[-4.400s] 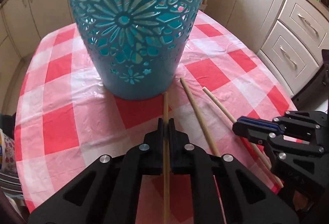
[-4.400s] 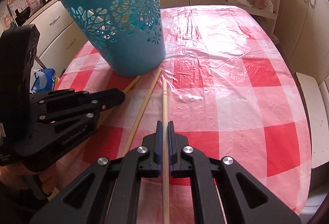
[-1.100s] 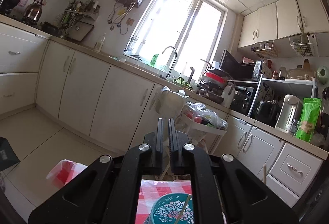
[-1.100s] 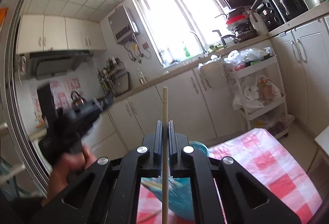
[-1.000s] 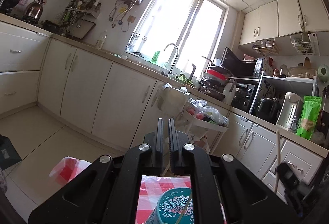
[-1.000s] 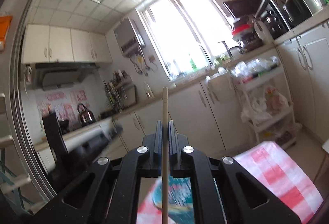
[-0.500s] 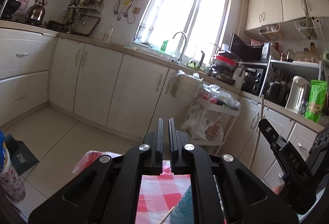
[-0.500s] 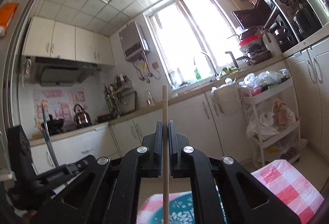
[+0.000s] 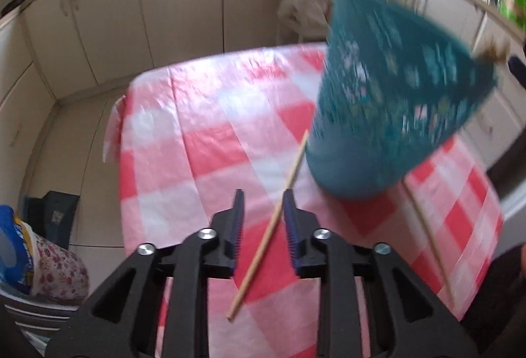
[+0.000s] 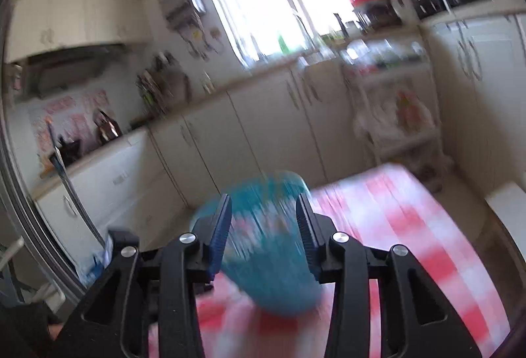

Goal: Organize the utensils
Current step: 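Lower both grippers to the last sticks on the cloth and close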

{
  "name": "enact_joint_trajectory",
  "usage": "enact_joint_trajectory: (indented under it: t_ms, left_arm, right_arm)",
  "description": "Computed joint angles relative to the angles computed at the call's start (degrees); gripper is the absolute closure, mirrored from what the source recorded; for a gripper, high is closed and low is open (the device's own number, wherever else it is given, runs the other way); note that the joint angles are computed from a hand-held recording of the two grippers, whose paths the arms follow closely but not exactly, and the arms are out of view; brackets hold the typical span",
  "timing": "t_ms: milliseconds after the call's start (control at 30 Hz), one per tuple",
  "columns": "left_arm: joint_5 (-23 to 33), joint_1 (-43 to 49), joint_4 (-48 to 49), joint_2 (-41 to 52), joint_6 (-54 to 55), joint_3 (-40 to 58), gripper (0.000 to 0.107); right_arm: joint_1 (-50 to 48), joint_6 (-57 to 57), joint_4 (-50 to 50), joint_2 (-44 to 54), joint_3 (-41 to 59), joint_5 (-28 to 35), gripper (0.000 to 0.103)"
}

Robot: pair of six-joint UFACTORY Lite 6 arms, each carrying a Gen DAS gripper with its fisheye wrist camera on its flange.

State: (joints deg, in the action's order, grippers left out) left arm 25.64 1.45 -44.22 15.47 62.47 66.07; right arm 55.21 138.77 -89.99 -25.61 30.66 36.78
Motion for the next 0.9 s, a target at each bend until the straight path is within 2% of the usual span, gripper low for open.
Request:
enact_joint_trajectory:
  t_ms: [33,100,167,233,267,300,333,367,400,533,600,667,733,800,900]
  left_arm:
    - [-3.33,-1.90,4.01,-0.66,-2.72,-2.25,0.074]
    - [-6.47,-4.12,12.54,-0.59,-10.85,-4.31,0.072]
    - [-6.68,-4.03,12.56,-1.07,-12.64,-6.13,0.073]
    - [-6.02,-3.81,12.68,-2.88,-14.15,-8.15,0.085]
    - [-5.99,-3.84,13.56,-4.08,-15.41,-9.48,0.099]
    - [-5.56,-3.53,12.60,-5.35,-15.02,-10.97,0.102]
    - [-5.36,-3.21,11.47,-6.93,-14.36,-12.85,0.102]
    - [-4.87,-2.82,10.38,-9.22,-13.70,-15.45,0.103]
    - [-3.55,-2.06,9.36,-10.95,-13.04,-17.04,0.103]
    - [10.06,3.11,8.96,-20.26,-12.59,-22.80,0.103]
    - [13.98,3.67,10.54,-22.79,-12.68,-24.22,0.102]
    - [12.66,1.94,13.08,-23.74,-14.84,-24.17,0.102]
    - [11.40,0.62,13.76,-21.22,-16.47,-21.68,0.101]
    - [10.88,-2.56,15.78,-16.80,-21.79,-15.89,0.096]
    - [7.96,-6.50,19.13,-9.20,-27.20,-8.04,0.090]
  right_arm:
    - [0.61,-0.18,2.84,0.23,-1.37,-1.35,0.063]
    - [-1.18,-3.52,7.85,5.70,-1.22,-8.08,0.063]
    - [-2.71,-9.63,11.58,13.63,1.82,-11.81,0.063]
    - [-4.32,-11.80,12.45,19.35,3.77,-15.47,0.064]
    - [-4.56,-13.76,13.76,21.85,4.84,-16.33,0.067]
    - [-4.31,-16.53,15.75,24.10,6.06,-16.21,0.072]
    - [-4.35,-18.16,16.81,25.19,6.62,-16.65,0.078]
    - [-4.07,-21.68,19.75,26.30,7.40,-16.93,0.093]
    - [-3.41,-24.02,21.63,26.37,7.61,-16.65,0.097]
    - [-0.80,-30.89,28.59,22.90,6.32,-15.69,0.098]
    - [-0.89,-31.87,29.94,20.28,5.02,-15.84,0.098]
    - [-2.03,-31.96,29.95,20.65,5.51,-16.07,0.098]
    - [-3.44,-31.42,29.33,22.33,6.03,-17.77,0.093]
    - [-4.11,-33.26,30.41,23.78,7.44,-18.43,0.086]
    - [-6.57,-35.01,29.61,26.51,9.88,-19.33,0.085]
